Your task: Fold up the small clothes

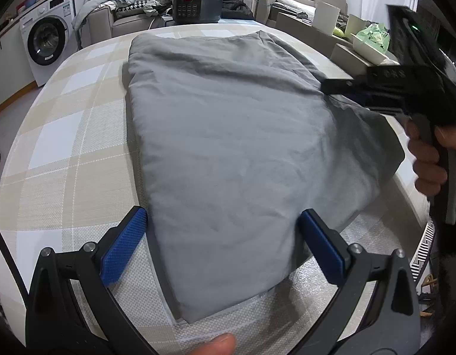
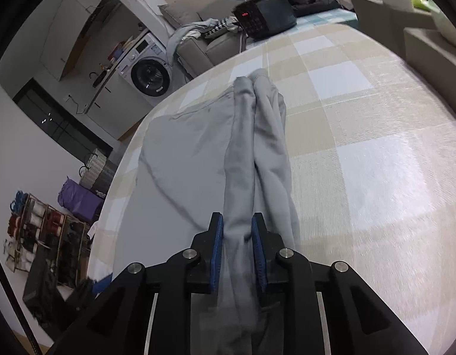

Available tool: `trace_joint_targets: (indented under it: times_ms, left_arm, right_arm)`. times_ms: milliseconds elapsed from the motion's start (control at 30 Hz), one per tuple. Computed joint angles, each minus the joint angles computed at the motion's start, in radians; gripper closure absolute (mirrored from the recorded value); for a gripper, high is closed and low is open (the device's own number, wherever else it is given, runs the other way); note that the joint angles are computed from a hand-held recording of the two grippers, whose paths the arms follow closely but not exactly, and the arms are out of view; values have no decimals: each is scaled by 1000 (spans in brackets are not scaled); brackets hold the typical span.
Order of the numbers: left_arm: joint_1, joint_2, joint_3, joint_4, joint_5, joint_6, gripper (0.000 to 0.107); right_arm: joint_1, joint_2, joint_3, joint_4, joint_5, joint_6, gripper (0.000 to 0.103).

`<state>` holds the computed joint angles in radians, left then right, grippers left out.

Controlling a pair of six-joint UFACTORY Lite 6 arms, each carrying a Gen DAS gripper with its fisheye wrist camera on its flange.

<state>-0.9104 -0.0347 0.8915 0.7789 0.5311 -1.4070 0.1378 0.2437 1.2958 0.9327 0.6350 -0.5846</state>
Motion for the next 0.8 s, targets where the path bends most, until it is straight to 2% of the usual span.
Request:
trace_joint_targets:
  times_ms: [67, 167, 200, 267, 367, 433, 467, 500, 600, 667, 800]
  left_arm:
    - [3, 1, 2, -2, 0, 6, 5]
    - [4, -1, 0, -1, -7, 5, 5]
    - [4, 0, -1, 1, -7, 4, 5]
    - [4, -3, -4, 2, -7, 3, 5]
    - [3, -3, -4, 2, -5, 3, 5]
    - [2, -3, -4, -1, -3, 6, 5]
    - [2, -5, -4, -3, -2, 7, 5]
    - [4, -9, -6, -6, -3, 7, 5]
    - [26, -23, -6, -55, -9, 44, 5]
    - [55, -65, -25, -104, -40, 80, 5]
    - [82, -193, -81, -78, -70, 39, 5]
  right_arm:
    - [3, 57, 56, -1, 21, 13, 83]
    - [55, 59, 104, -136, -12, 81, 97]
    - [65, 30, 97, -152, -22, 84, 99]
    - [79, -32, 77, -178, -53, 107, 99]
    - [109, -69, 35, -442, -153, 347, 99]
    - [95, -45, 38, -484, -113, 399, 97]
    - [69, -48, 38, -442, -45, 381, 93]
    - [45, -64, 14, -359, -20, 320, 83]
    - [-49, -234, -188, -45, 40, 26, 61]
    - [-89, -355, -317, 69, 78, -122, 59]
    - [-104, -445, -399, 63, 119, -180, 59]
